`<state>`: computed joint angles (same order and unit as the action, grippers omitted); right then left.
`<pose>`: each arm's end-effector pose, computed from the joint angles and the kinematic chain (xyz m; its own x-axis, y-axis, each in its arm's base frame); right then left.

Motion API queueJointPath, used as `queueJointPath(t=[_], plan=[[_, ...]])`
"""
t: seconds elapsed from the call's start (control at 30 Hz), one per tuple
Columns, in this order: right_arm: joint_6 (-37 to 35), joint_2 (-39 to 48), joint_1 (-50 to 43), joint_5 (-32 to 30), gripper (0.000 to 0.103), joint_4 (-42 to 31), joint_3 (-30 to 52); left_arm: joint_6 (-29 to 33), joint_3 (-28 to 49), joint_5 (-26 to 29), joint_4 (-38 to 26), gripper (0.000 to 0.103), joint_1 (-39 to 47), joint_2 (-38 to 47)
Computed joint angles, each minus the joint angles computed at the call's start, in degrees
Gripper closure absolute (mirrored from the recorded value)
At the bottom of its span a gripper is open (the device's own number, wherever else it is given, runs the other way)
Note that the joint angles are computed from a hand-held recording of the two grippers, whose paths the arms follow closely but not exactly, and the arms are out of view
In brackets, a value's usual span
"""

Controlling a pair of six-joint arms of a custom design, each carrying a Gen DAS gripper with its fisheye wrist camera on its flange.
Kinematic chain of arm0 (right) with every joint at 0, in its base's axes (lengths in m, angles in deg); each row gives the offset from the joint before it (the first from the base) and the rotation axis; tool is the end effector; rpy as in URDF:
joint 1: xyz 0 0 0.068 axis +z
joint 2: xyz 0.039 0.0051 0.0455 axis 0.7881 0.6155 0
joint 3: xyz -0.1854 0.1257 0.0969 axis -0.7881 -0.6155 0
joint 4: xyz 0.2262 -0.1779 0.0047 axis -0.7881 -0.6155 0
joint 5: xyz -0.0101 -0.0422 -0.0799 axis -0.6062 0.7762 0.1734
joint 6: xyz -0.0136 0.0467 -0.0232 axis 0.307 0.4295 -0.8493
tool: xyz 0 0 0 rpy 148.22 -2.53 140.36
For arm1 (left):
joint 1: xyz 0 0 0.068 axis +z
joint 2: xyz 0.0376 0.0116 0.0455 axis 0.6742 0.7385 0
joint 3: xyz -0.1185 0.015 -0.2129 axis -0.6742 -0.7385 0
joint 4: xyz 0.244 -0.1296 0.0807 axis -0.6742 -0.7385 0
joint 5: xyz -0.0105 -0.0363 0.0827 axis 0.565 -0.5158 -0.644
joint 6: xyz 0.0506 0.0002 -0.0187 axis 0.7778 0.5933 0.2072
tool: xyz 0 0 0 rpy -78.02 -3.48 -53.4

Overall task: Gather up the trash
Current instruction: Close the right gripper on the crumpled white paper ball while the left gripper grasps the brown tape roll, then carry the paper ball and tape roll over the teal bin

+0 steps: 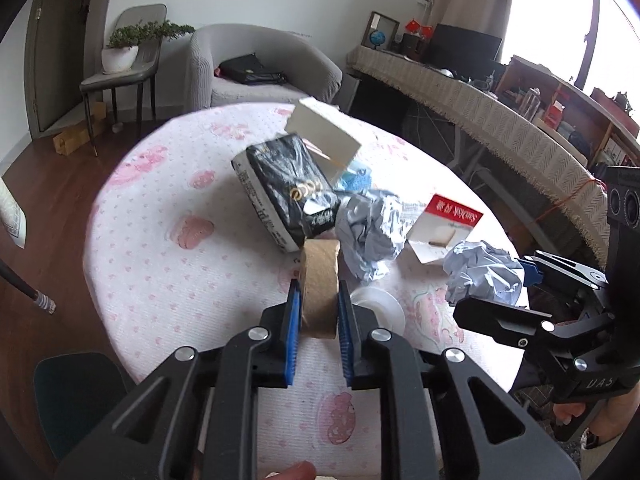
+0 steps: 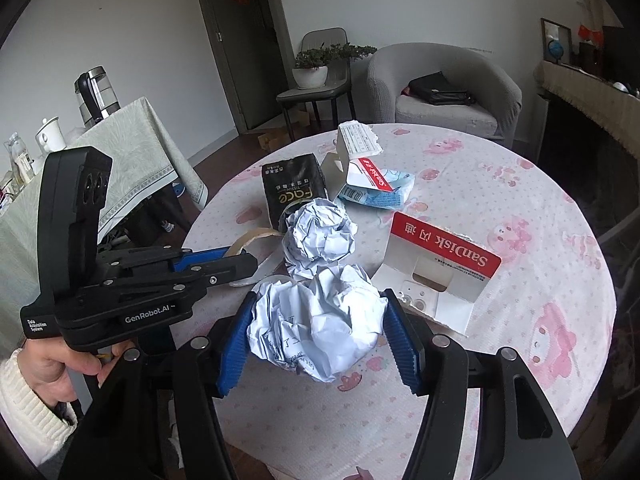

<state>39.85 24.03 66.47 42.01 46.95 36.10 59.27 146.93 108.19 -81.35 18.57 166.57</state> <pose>0.2141 0.0478 0.2805 -0.6151 0.2766 -0.7384 0.1848 0.9609 0.2059 0.3667 -0.1836 0.2487 -0.5242 0.4593 -0.7171 0.8135 0.5190 -0.2623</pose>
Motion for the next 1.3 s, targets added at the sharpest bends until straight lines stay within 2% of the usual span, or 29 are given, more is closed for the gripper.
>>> queueJointPath(t=[0.33,0.6,1.0,1.3], plan=[[0.3,2.1,2.8,2.1,0.042,1.9,2.1,0.1,-2.4,0.2,2.3,0.084,2.6,-4.0],[0.1,9.9,5.7,3.2,0.042,6.2,6.8,2.4,0.0,-0.4,1.7,0.084,8.4,-2.5],[-0.6,30.9,12.2,2.1,0.042,12.7,21.7,10.3,8.2,-0.9,-2.9,0.084,19.9,7.0],[-0.1,47.4,15.1,-0.2,0.042,13.5,35.9,16.1,20.0,-2.4,-10.7,0.084,27.1,18.5]])
